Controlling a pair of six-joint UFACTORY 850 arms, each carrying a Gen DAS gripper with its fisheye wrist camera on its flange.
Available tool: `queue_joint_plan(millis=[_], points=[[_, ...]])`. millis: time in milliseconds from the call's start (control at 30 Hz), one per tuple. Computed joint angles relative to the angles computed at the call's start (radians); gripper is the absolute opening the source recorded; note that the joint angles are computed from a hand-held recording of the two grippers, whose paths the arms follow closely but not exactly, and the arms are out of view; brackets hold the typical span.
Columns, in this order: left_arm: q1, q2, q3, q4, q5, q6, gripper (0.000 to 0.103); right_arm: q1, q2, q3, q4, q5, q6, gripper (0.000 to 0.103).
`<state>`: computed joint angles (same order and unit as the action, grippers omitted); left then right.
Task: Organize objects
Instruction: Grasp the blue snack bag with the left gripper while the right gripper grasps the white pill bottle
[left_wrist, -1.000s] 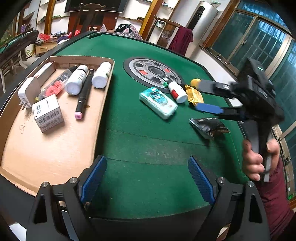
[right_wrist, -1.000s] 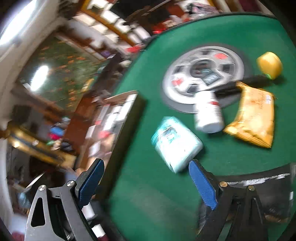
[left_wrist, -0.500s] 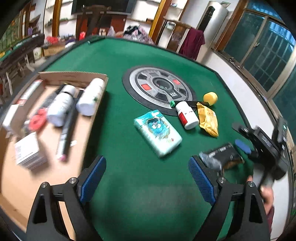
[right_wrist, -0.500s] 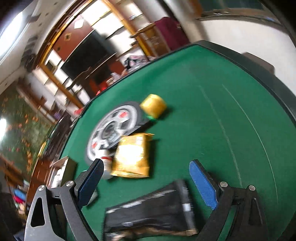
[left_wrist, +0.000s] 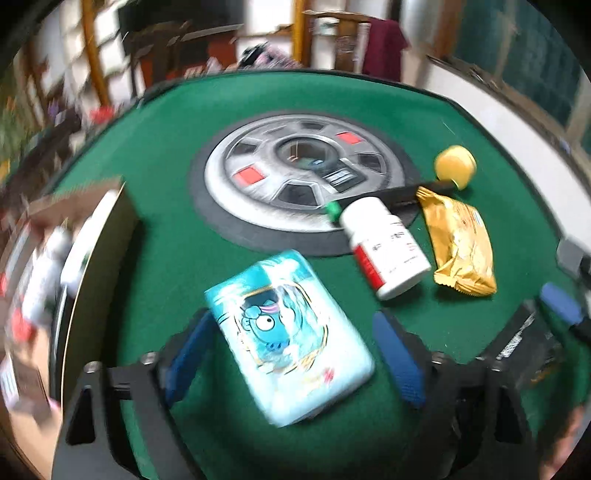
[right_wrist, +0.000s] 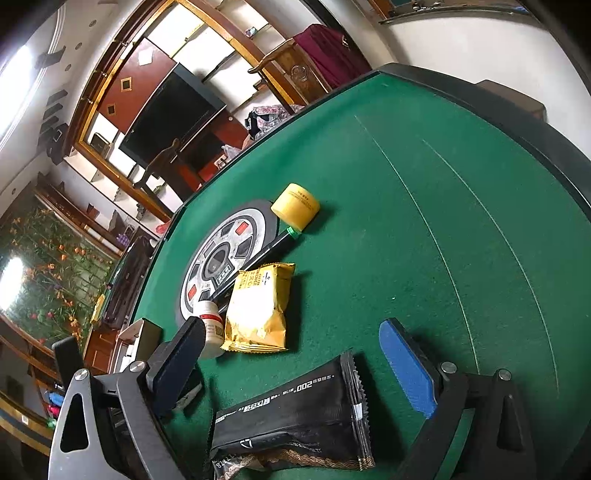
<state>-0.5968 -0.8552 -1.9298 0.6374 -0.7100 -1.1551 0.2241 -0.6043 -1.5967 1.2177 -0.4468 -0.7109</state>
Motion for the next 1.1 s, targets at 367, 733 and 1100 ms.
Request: queue_joint_plan(millis=[367,733,1100], points=[[0.005,0.2,0.256,-0.006,0.246,-0.047,0.039,0.008,0.002,0.005,-0.064,0.043,0.04,0.098],[-0.033,0.536,0.641,0.456,0.319,-0.573,0.04,0.061,0.029,0.005,-0.211,0.096,0.092,0.098],[0.013,0.731,0.909,0.684,0.349,-0.936,0.041,0.218,-0.319,-0.609,-0.999,-0.304,0.608,0.065]])
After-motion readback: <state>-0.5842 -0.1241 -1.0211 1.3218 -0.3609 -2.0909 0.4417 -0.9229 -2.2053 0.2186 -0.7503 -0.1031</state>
